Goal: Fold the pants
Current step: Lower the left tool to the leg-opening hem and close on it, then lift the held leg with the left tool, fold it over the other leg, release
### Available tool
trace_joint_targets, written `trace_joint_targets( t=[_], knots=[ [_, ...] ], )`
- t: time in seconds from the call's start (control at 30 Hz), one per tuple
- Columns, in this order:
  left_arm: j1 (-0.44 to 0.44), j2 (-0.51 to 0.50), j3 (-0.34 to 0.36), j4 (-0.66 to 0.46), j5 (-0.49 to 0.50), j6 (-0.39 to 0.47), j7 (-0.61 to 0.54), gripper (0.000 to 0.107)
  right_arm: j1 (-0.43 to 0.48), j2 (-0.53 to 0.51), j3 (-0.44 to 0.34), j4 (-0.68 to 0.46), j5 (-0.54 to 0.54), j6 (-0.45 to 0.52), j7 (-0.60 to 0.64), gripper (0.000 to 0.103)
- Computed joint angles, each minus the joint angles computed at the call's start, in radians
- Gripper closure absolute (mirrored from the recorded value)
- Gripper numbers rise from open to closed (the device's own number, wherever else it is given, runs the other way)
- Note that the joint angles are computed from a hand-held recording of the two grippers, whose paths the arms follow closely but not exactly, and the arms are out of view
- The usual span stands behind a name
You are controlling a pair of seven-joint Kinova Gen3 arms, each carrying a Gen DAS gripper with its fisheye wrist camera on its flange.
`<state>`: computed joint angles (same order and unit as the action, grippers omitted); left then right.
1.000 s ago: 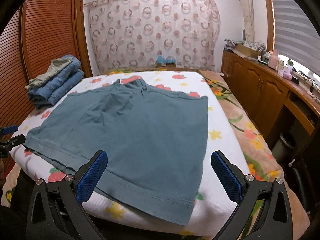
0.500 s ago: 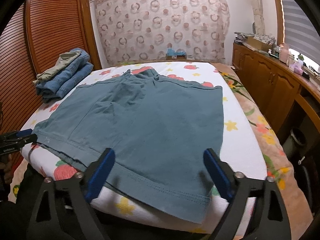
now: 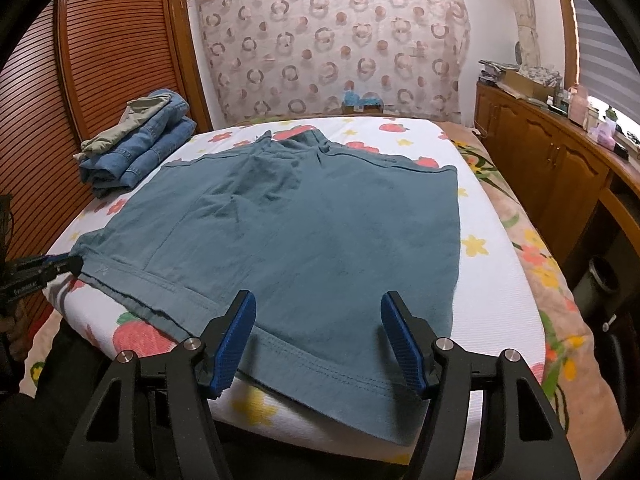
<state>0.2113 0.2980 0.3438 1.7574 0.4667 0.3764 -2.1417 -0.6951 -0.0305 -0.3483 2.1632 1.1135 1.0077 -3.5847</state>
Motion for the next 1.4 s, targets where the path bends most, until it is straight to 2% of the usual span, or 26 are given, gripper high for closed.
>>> trace_joint_targets(
  t=[0.1, 0.23, 0.33, 0.4, 0.7, 0.83, 1.07, 1.2, 1.4],
  knots=[
    [-0.055, -0.001, 0.058, -0.011, 0.079, 0.015, -0.074, 0.098, -0.002, 0.005, -0.001, -0.008, 0.003, 0.01, 0.004, 0.036],
    [-0.051, 0.002, 0.067, -0.036, 0.128, 0.047, -0.123, 0.098, -0.008, 0.007, -0.002, -0.007, 0.006, 0.014, -0.001, 0.04],
    [-0.024, 0.008, 0.06, -0.069, 0.141, 0.072, -0.143, 0.099, -0.012, 0.012, -0.002, -0.009, 0.003, 0.018, 0.004, 0.049],
    [0.001, 0.013, 0.052, -0.095, 0.139, 0.086, -0.149, 0.099, -0.015, 0.013, -0.002, -0.01, 0.0, 0.02, 0.007, 0.052],
    [0.102, 0.056, 0.049, -0.237, 0.105, 0.15, -0.155, 0.099, -0.016, -0.005, -0.004, -0.005, -0.007, 0.029, 0.001, 0.052],
    [0.122, 0.08, 0.059, -0.299, 0.109, 0.209, -0.162, 0.099, -0.017, -0.01, -0.013, -0.003, -0.004, 0.04, -0.007, 0.052],
    [0.188, 0.066, 0.022, -0.301, 0.062, 0.196, -0.112, 0.097, -0.021, -0.008, -0.019, 0.003, 0.005, 0.042, -0.028, 0.052],
    [0.207, 0.071, 0.003, -0.315, 0.031, 0.206, -0.049, 0.084, -0.019, -0.008, -0.015, 0.005, 0.008, 0.031, -0.031, 0.052],
    [0.174, 0.053, 0.017, -0.276, 0.036, 0.159, -0.056, 0.05, -0.008, -0.004, -0.007, -0.008, 0.012, 0.007, -0.013, 0.052]
  ],
)
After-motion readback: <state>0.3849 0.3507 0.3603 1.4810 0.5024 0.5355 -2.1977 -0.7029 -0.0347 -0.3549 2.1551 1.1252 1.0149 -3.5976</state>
